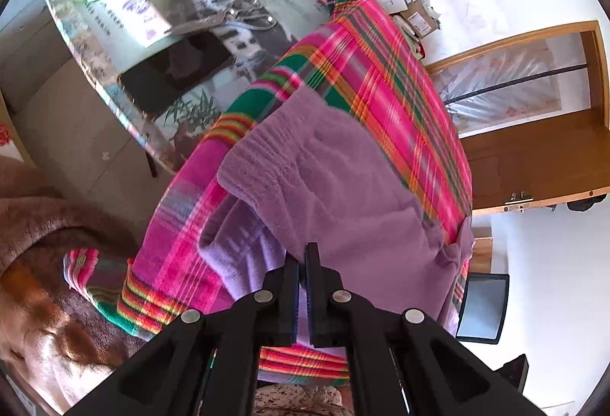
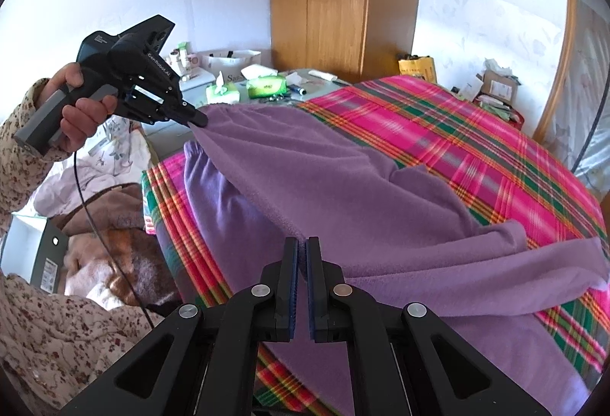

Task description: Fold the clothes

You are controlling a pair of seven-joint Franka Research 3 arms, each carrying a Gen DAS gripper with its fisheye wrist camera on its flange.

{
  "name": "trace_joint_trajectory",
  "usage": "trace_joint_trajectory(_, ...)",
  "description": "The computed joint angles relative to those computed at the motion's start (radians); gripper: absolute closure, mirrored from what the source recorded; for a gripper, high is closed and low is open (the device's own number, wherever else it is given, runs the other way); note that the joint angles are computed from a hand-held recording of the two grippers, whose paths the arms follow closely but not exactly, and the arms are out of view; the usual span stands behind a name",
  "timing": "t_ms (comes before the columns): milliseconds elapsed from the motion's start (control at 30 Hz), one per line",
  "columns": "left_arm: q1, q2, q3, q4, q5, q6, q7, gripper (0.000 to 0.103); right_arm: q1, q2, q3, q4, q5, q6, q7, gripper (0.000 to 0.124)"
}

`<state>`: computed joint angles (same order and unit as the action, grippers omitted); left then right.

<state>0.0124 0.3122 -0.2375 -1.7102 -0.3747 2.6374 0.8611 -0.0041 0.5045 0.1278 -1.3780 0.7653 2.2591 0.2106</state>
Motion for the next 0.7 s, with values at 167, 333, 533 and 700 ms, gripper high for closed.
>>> trace_joint_trajectory(167,0.012,-0.013,-0.02,-0.05,-0.062,0.035,0.029,0.1,-0.004,-0.011,-0.004,-0.026,0.003,0.003,-0.002,0.119)
trace_joint_trajectory(333,0.004,-0.021,-0.018,-0.07,-0.073,0.047,0.035,0.1,-0.008,-0.011,-0.007,-0.032,0.006,-0.002,0.008,0.119)
trace_joint_trajectory(533,0.013,-0.02,-0.03,-0.096,-0.124,0.063,0.046,0.1,-0.003,-0.004,-0.014,-0.039,-0.014,-0.004,0.02,0.119)
trace_joint_trajectory(700,0.002,-0.016,-0.019,-0.106,-0.109,0.07,0.024,0.1,0.003,0.0,-0.017,-0.056,-0.033,-0.001,0.034,0.119)
